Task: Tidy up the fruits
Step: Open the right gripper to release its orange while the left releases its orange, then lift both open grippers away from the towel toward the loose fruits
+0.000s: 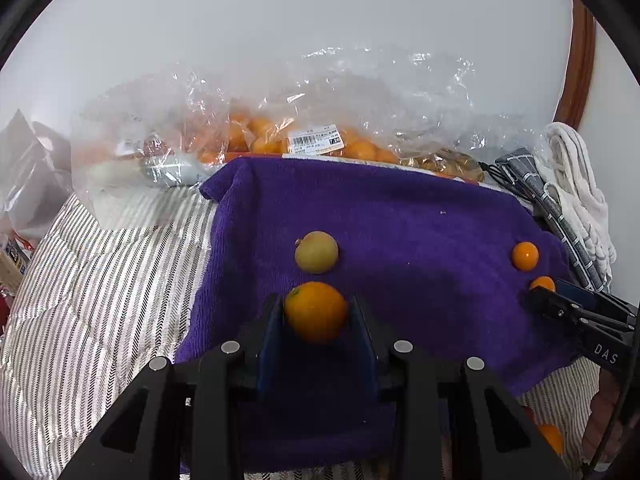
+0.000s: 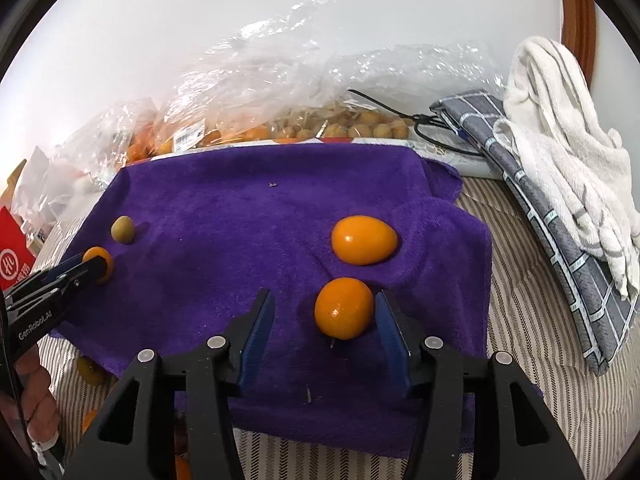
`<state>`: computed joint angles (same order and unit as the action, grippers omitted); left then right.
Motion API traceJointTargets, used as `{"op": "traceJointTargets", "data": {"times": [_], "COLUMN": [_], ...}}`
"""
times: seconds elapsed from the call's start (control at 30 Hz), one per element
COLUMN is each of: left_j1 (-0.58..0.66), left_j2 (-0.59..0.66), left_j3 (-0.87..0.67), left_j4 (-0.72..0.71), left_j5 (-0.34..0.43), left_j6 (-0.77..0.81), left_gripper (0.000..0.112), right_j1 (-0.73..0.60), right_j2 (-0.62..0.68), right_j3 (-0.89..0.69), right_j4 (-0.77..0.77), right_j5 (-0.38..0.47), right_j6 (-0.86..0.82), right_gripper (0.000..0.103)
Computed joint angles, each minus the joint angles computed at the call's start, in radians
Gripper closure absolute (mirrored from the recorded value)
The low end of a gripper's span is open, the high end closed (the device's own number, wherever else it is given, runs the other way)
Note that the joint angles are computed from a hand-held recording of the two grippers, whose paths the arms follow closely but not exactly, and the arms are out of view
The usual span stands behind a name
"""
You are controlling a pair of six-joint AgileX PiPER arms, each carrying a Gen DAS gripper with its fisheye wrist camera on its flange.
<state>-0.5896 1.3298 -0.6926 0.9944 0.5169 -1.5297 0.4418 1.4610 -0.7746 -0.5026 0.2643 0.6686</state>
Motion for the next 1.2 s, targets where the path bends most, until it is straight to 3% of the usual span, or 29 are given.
{"op": "traceJointTargets", "data": {"times": [0.17, 0.53, 0.67, 0.73, 0.9, 1.1, 1.2], "left_j1": [-0.042, -0.166, -0.186, -0.229, -0.264, -0.346, -0.379], "left_j2": [-0.03, -0.069, -0.122, -0.145, -0.289, -0.437, -0.487], "left_j3": [0.011, -0.001, 0.005, 0.005, 0.084, 0.183, 0.236], "left_j4": [0.085, 0.147, 0.106, 0.073, -0.035, -0.156, -0.181], "left_j5": [0.035, 0.172, 0.197, 0.271, 0.298, 0.44, 0.471], "left_j6": [-0.084, -0.145, -0.112, -0.077, -0.001, 0.021, -0.004], "left_gripper": [0.072, 0.072, 0.072, 0.072, 0.069, 0.069, 0.069], "right_j1": [0.01, 0.103, 0.107, 0.103, 0.188, 0.233, 0.278], "right_j2": [-0.052, -0.281, -0.363, -0.398, -0.436, -0.427, -0.408], "right_j3": [0.014, 0.074, 0.118, 0.144, 0.196, 0.234, 0.241], "right_j4": [0.015, -0.015, 0.047, 0.096, 0.019, 0.051, 0.022], "right_j5": [-0.016, 0.186, 0.235, 0.244, 0.282, 0.238, 0.215], "right_j6": [-0.001, 0.048, 0.02, -0.024, 0.085, 0.118, 0.174], "right_gripper": [0.045, 0.045, 0.045, 0.045, 0.045, 0.045, 0.045]}}
